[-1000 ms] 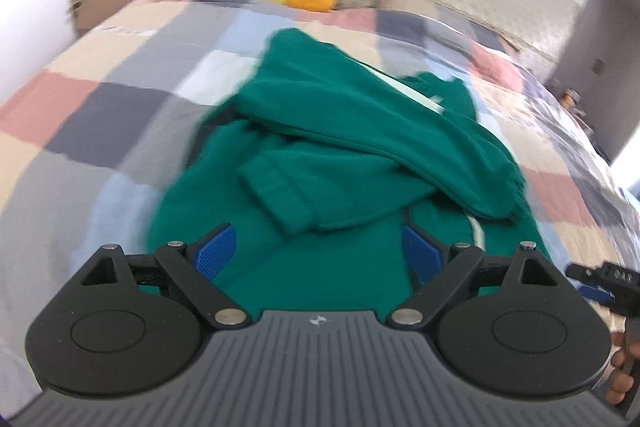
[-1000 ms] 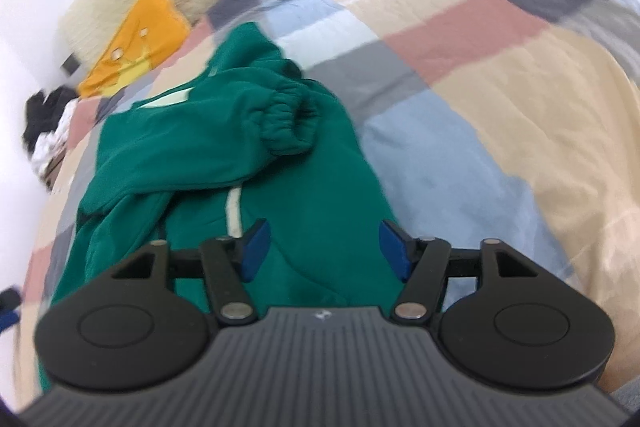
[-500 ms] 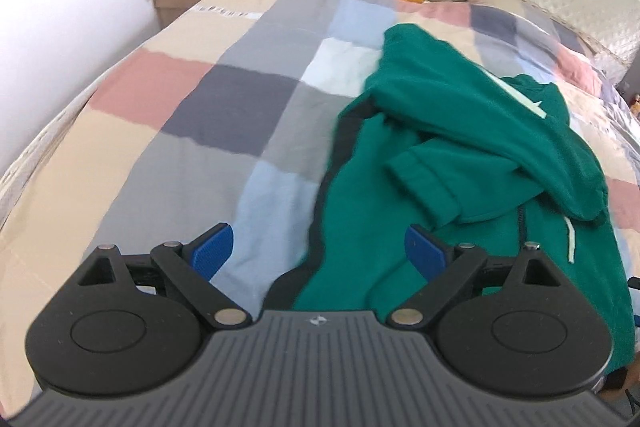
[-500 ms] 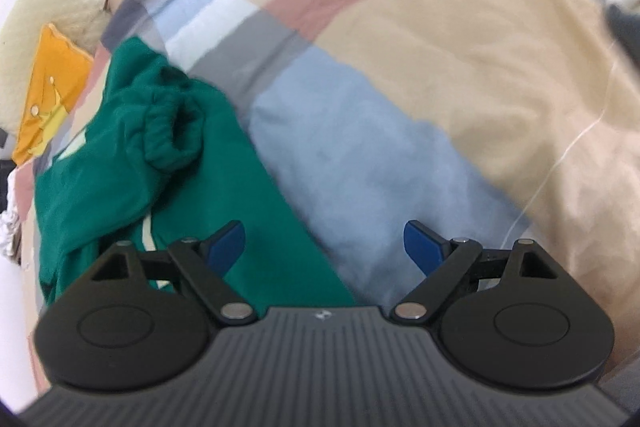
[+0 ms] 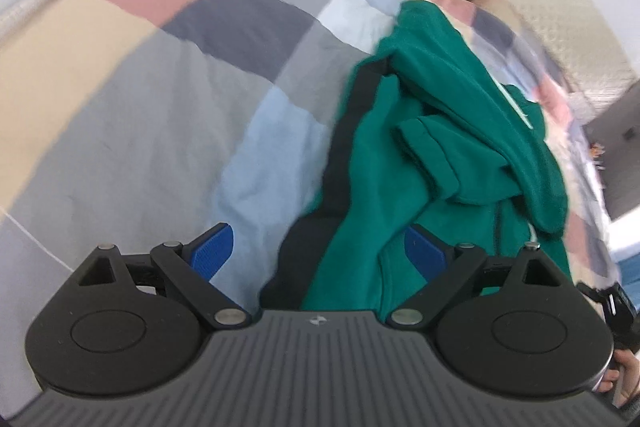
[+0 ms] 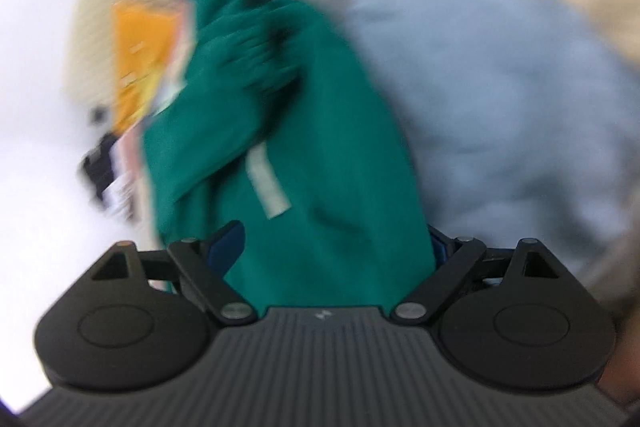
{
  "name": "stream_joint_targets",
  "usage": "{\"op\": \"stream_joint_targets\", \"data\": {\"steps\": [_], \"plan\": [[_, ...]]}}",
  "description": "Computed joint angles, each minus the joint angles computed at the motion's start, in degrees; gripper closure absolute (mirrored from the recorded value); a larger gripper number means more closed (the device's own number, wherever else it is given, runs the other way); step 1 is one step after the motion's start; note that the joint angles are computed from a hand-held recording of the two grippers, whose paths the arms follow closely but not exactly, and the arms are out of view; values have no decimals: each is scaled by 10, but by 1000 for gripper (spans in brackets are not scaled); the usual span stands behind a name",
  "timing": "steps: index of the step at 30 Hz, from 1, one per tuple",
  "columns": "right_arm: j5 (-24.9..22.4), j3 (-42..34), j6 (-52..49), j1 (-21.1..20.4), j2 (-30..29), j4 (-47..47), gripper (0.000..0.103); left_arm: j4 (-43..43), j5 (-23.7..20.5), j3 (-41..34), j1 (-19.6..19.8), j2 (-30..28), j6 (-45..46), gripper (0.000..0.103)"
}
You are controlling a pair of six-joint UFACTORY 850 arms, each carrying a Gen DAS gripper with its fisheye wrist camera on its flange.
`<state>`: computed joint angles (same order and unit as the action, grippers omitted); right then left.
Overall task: Fold large clothes
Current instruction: 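Move both grippers to the hoodie's side edge and close on it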
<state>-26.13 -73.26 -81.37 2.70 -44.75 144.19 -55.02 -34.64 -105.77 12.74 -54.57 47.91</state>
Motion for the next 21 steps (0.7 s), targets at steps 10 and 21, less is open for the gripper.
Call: {"op": "stream_joint_targets", "data": {"steps": [10,21], "plan": [[-24,15,6,2,2,36,15,26,-76,-94,5,-81,-34,8],[96,-7,-29,17,-4,85,14,214,-188,-249,-28,-169,-122,9]]}}
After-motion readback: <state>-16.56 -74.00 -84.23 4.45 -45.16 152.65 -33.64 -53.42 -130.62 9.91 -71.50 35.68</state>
